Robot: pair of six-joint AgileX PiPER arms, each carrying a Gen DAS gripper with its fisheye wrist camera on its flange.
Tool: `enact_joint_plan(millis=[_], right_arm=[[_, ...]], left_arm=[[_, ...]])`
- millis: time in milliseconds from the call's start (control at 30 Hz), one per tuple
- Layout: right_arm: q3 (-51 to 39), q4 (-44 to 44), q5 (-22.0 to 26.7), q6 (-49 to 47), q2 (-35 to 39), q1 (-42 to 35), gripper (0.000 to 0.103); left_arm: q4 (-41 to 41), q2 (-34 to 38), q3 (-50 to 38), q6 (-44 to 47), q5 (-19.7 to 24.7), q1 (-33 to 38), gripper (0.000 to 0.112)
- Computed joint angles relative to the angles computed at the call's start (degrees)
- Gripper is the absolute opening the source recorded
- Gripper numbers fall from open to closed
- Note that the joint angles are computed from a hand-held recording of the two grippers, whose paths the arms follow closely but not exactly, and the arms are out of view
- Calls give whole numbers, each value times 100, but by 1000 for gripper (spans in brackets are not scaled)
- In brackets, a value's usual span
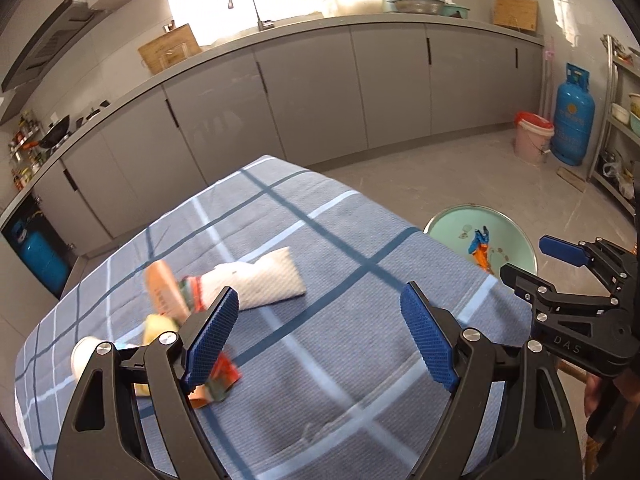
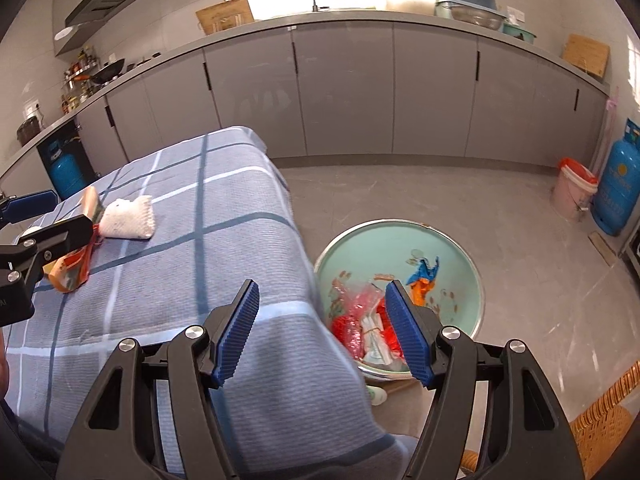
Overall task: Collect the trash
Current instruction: 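Move both open tools back over the remaining trash on the table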
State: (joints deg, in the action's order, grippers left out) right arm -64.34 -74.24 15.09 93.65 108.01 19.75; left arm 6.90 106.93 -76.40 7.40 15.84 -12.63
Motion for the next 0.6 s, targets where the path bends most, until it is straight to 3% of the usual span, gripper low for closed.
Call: enact_joint_plan(millis=[233, 600], right_arm=[[-533, 1087, 300, -1226, 112, 583, 66], [-1964, 2731, 738, -3185, 775, 1308, 67]], left_arm=[[-593, -431, 590, 636, -310, 716, 87], [-1440, -423, 819, 1468, -284, 2102, 87]])
